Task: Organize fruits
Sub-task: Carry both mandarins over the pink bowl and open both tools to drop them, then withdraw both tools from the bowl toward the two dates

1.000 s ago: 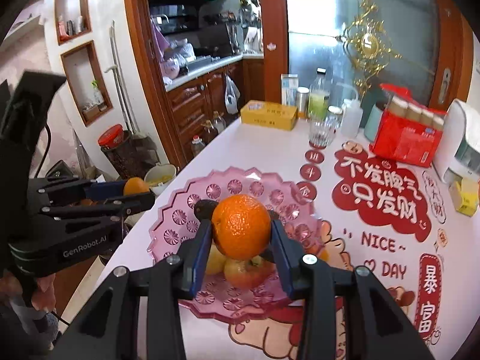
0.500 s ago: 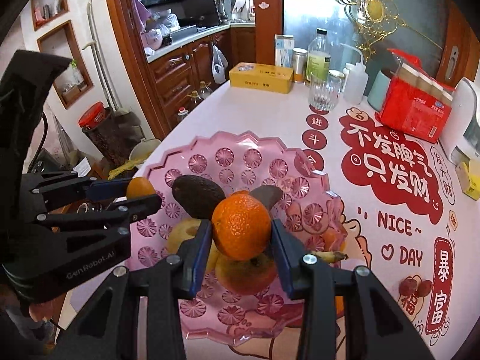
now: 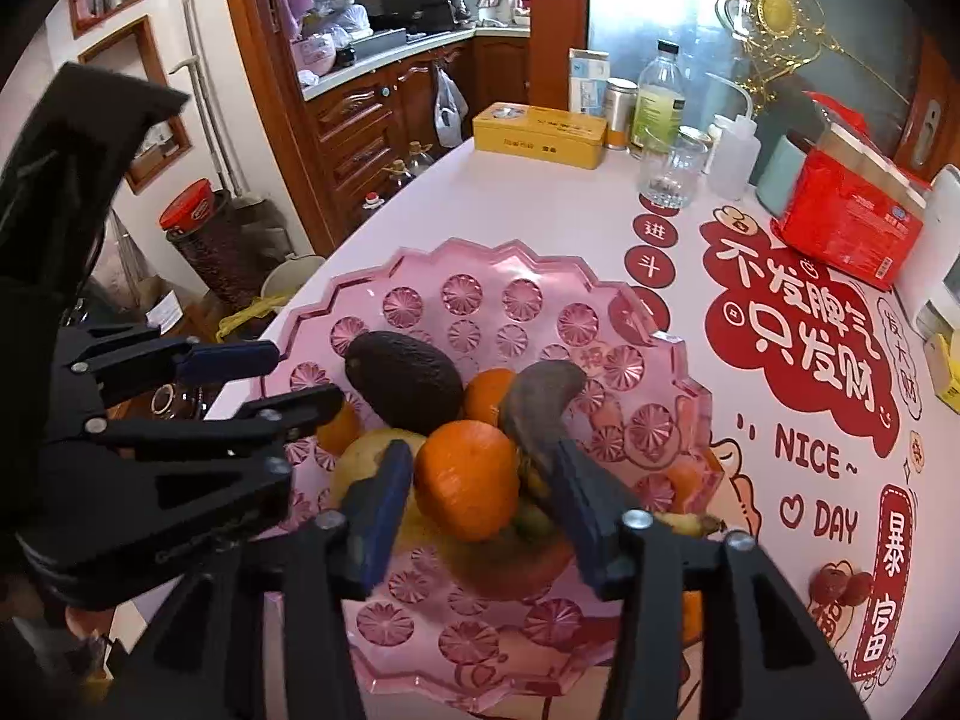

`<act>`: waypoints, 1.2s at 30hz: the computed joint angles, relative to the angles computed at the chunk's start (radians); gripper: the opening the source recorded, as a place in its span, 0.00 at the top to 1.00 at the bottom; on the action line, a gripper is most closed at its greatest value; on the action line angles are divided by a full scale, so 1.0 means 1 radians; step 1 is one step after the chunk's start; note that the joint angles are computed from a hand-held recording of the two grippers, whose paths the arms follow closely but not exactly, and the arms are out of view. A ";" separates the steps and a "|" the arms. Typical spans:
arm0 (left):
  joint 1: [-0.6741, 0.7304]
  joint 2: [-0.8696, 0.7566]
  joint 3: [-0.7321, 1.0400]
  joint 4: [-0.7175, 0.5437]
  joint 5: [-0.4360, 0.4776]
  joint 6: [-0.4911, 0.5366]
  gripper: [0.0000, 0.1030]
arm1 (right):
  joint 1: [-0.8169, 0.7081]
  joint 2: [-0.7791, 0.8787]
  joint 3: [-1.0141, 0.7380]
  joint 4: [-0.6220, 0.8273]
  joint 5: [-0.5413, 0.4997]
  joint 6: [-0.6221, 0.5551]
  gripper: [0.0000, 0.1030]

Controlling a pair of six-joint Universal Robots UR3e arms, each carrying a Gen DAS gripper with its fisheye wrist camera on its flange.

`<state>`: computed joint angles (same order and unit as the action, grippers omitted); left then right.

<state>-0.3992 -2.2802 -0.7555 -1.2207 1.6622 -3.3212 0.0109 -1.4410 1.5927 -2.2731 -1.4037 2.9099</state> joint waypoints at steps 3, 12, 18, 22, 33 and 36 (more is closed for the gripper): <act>0.003 0.021 -0.031 0.017 0.006 -0.017 0.35 | 0.000 -0.017 0.014 -0.012 -0.009 0.001 0.50; -0.014 0.086 -0.099 0.032 0.033 -0.045 0.17 | -0.050 -0.103 0.071 0.008 0.050 -0.007 0.46; -0.041 0.138 -0.144 0.039 0.055 -0.068 0.16 | -0.088 -0.192 0.126 0.018 0.092 -0.028 0.46; -0.074 0.174 -0.164 0.035 0.085 -0.084 0.15 | -0.133 -0.271 0.176 0.038 0.129 -0.046 0.46; -0.191 0.181 -0.068 -0.044 0.147 -0.142 0.15 | -0.314 -0.530 0.294 0.194 0.212 -0.188 0.46; -0.231 0.126 0.049 -0.094 0.156 -0.161 0.14 | -0.399 -0.607 0.306 0.274 0.243 -0.257 0.46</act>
<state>-0.6301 -2.1539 -0.7067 -1.3151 1.8179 -3.4817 -0.3885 -2.0485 1.8987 -1.9996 -1.1611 2.6529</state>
